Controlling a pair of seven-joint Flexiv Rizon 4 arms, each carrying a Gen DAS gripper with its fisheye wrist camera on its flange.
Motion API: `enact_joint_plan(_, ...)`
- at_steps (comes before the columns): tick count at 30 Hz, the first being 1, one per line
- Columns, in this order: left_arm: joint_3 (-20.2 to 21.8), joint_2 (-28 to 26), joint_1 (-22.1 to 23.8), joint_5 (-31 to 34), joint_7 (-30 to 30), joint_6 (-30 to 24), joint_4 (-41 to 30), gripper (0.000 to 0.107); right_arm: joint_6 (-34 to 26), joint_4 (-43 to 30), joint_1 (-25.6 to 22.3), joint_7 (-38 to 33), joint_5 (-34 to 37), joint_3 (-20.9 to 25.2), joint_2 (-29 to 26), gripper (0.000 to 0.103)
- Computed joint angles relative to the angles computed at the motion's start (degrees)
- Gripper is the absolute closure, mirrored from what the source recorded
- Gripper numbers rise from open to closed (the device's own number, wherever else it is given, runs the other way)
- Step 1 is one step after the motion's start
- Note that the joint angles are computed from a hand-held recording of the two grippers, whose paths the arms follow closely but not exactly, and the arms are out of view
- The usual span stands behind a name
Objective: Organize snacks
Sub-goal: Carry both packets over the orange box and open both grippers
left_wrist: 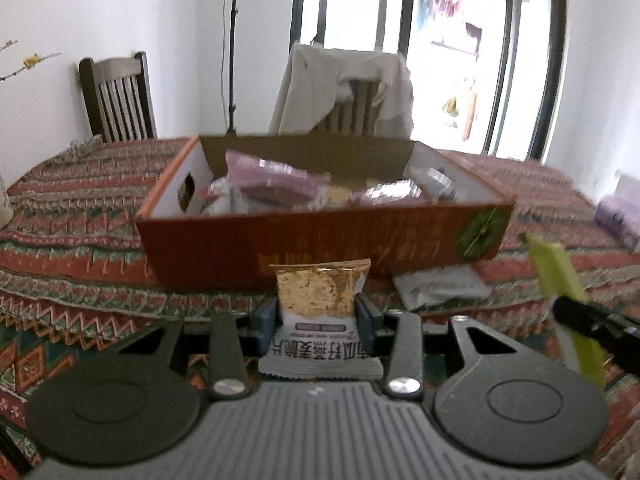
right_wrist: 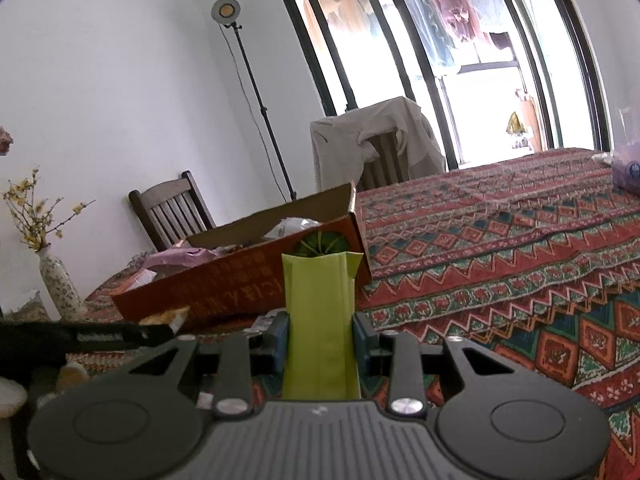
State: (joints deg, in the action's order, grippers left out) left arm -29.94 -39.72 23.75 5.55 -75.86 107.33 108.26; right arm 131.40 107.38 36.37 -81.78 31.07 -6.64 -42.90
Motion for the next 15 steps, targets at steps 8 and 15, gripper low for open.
enact_joint_plan(8,-5.49,0.41,5.18,4.21,-1.79,2.63,1.25,0.066,0.81,-1.10,2.63,-4.56,3.92,-1.91,1.18,0.071)
enact_joint_plan(15,-9.05,0.20,8.32,7.25,-3.64,3.60,1.14,0.066,0.84,-3.18,2.93,-8.57,5.89,-1.87,2.81,0.071)
